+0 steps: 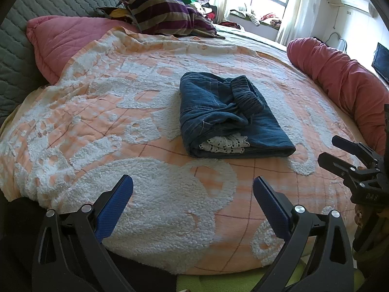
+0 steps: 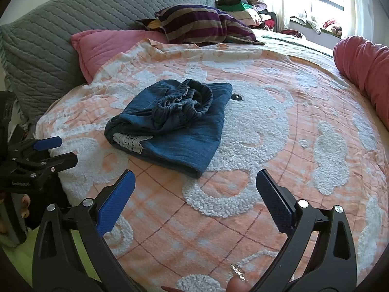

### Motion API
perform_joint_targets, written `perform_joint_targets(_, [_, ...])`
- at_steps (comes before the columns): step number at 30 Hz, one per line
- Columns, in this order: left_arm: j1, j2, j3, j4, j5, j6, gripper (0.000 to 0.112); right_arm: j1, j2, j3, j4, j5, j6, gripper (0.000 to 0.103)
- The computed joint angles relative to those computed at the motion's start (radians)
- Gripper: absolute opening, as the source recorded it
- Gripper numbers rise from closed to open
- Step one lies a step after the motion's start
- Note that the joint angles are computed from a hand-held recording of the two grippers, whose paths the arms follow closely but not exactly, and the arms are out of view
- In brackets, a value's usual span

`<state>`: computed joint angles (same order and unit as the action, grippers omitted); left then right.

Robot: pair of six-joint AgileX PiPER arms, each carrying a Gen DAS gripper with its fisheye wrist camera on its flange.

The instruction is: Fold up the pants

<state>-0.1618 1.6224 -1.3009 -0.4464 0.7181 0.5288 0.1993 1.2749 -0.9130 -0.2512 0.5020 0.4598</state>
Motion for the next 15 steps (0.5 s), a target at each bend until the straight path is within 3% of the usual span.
perform_joint_targets(15, [-0.009, -0.006, 0.004, 0.005, -0.004, -0.004, 0.098, -0.02, -0.008, -0.007, -0.031, 0.022, 0.026, 0.094])
